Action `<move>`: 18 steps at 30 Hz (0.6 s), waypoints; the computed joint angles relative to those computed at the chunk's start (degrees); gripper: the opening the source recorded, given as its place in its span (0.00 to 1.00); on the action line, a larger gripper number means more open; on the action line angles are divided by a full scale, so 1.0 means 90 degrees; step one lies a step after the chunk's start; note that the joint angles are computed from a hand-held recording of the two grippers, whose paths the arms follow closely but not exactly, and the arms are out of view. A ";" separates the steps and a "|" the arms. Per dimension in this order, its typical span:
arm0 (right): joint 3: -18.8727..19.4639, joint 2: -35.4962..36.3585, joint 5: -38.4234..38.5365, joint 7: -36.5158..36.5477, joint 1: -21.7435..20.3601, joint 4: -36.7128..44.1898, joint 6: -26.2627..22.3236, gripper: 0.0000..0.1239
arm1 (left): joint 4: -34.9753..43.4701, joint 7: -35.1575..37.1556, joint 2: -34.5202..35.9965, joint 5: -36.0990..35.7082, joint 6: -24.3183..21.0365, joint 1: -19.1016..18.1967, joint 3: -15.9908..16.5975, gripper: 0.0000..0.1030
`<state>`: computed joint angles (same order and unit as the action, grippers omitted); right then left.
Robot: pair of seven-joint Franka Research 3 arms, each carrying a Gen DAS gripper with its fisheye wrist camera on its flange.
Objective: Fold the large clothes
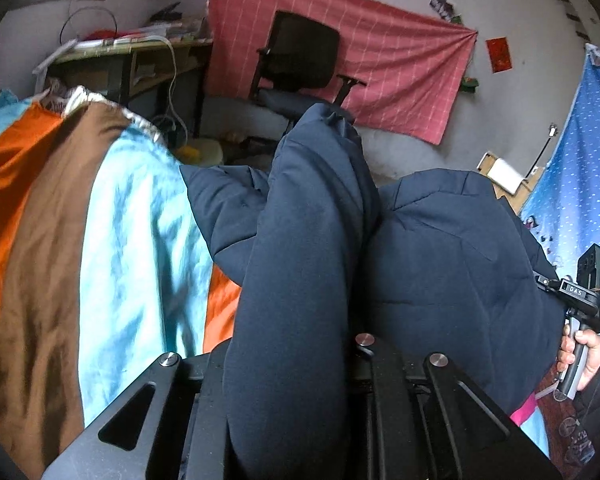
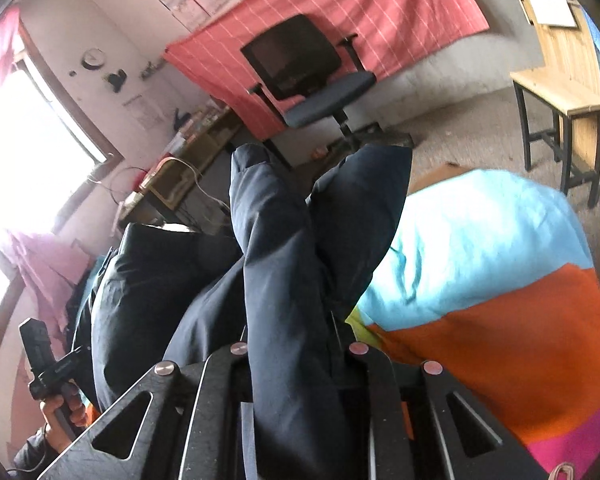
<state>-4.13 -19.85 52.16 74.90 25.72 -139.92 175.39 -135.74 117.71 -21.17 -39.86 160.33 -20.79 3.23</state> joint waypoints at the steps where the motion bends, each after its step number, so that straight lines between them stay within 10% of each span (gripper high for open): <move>1: 0.0072 -0.0138 -0.0054 0.0062 -0.0047 -0.0075 0.0021 0.12 | -0.0061 -0.0004 -0.0138 0.0021 0.0000 0.0006 -0.0026 0.13; 18: 0.0925 -0.1933 -0.1471 0.1864 -0.0051 -0.1958 0.0420 0.12 | -0.1446 -0.1315 -0.1645 0.1226 -0.0094 -0.0409 0.0060 0.14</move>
